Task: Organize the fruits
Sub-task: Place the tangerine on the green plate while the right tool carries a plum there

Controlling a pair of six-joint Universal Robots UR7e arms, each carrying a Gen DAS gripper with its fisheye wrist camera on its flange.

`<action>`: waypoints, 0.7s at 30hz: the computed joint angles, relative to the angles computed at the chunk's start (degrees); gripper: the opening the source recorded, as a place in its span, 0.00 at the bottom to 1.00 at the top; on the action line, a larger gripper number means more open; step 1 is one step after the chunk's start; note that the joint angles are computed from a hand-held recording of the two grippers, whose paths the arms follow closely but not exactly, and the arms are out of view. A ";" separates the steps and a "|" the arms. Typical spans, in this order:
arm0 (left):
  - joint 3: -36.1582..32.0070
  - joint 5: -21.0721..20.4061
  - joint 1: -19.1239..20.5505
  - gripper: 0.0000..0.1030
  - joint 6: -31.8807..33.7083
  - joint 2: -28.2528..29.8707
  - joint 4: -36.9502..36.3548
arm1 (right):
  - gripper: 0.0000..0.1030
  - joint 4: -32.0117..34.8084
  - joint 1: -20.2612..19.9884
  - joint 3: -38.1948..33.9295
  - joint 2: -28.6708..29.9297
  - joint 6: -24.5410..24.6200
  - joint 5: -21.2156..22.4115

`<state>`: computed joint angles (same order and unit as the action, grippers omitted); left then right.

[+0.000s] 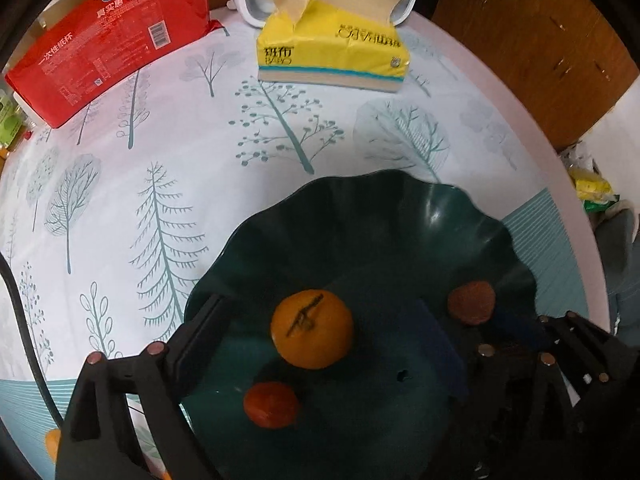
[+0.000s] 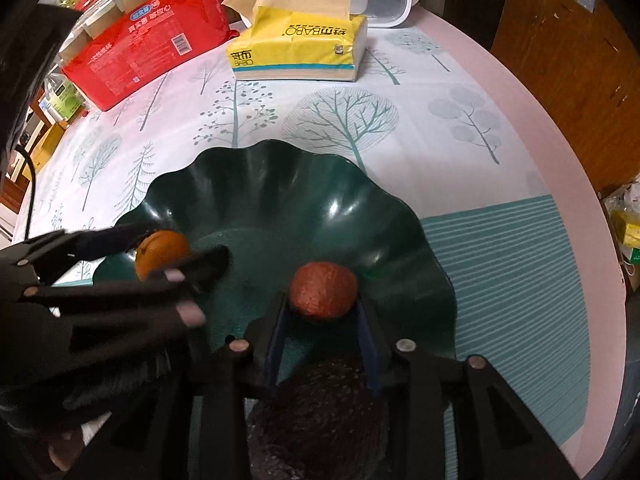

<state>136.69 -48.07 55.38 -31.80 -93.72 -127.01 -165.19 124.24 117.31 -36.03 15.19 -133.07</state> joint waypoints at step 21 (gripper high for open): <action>5.01 3.92 -11.61 0.89 -6.95 -15.79 6.97 | 0.46 -4.13 3.92 2.72 -2.75 -0.20 -0.25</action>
